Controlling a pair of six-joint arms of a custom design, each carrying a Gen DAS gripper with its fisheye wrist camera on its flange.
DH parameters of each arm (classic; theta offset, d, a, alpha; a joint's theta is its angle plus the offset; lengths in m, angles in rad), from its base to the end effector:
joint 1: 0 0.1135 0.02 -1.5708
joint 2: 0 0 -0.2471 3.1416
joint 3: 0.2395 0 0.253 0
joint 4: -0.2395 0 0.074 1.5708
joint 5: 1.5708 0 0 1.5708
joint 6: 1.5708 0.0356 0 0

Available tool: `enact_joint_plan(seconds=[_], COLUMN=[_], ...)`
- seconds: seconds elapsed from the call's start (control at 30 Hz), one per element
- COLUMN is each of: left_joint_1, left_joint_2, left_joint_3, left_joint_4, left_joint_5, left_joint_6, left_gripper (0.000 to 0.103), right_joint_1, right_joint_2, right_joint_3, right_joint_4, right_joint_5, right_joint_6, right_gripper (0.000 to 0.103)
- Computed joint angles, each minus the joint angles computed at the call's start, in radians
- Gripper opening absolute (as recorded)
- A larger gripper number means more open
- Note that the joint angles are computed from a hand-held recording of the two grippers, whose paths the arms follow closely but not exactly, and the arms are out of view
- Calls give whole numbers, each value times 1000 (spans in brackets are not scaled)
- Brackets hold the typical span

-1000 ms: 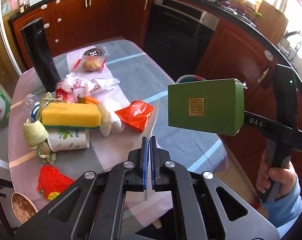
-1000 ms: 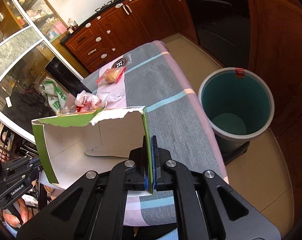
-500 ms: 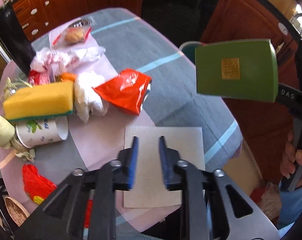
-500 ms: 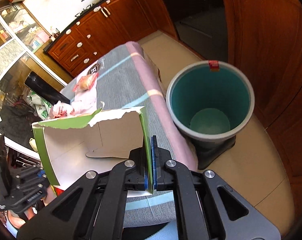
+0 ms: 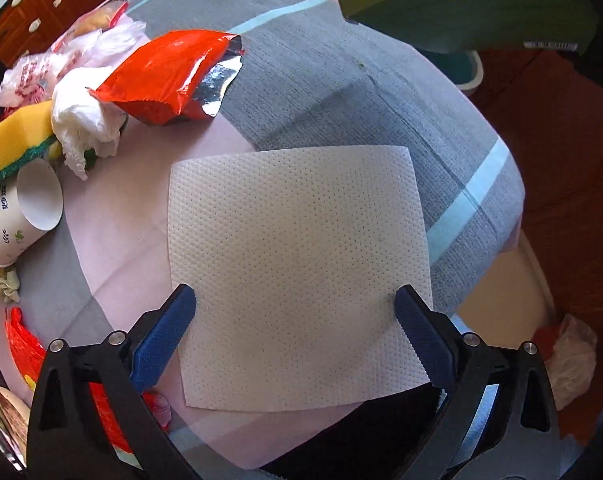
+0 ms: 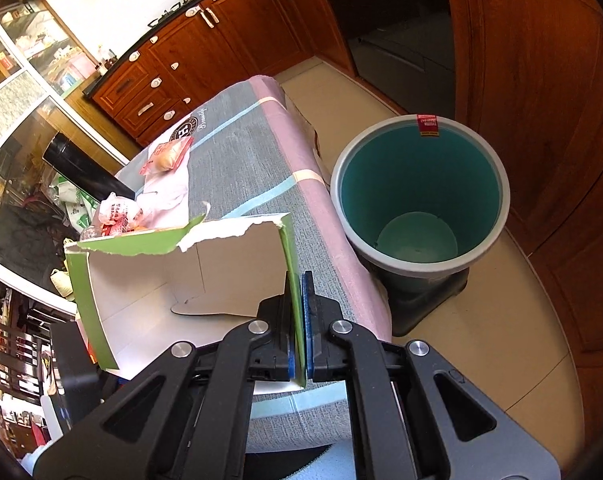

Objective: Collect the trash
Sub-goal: 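Lift the bread box with the right tool while the left tool lifts the paper towel, then open the right tool over the bin while the left tool releases the paper towel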

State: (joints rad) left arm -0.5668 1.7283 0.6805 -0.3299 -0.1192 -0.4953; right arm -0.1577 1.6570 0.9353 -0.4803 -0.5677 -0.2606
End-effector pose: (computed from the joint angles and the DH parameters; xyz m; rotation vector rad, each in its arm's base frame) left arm 0.2170 -0.1331 0.0673 0.0874 2.9138 0.0070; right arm 0.3022 -0.0287 0.1453 -0.2747 2.5865 0.6406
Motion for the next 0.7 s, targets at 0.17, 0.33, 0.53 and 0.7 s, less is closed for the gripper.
enact_joint_plan(seconds=[0.17,0.33,0.53,0.7], left_joint_1=[-22,65,257,248], left_joint_2=[-54,-164,-351,-469], left_joint_3=[-89,-133,-169,-79], left_joint_4=[84,36,-53,-174], left_joint_5=[-40,-54,41,76], left_joint_6=[-47,-40,36,41], left_gripper=[92,18,3,3], right_joint_1=[-16,-12,0,-22], right_joint_2=[-7,-17,-50,-47], right_joint_3=[-11,-19,-40,-17], right_joint_4=[-6,-15,-14,-12], right_joint_5=[-4,-8,-21,-37], right_joint_6=[-11,-25,-24,-15], right_gripper=[3,3,3,3])
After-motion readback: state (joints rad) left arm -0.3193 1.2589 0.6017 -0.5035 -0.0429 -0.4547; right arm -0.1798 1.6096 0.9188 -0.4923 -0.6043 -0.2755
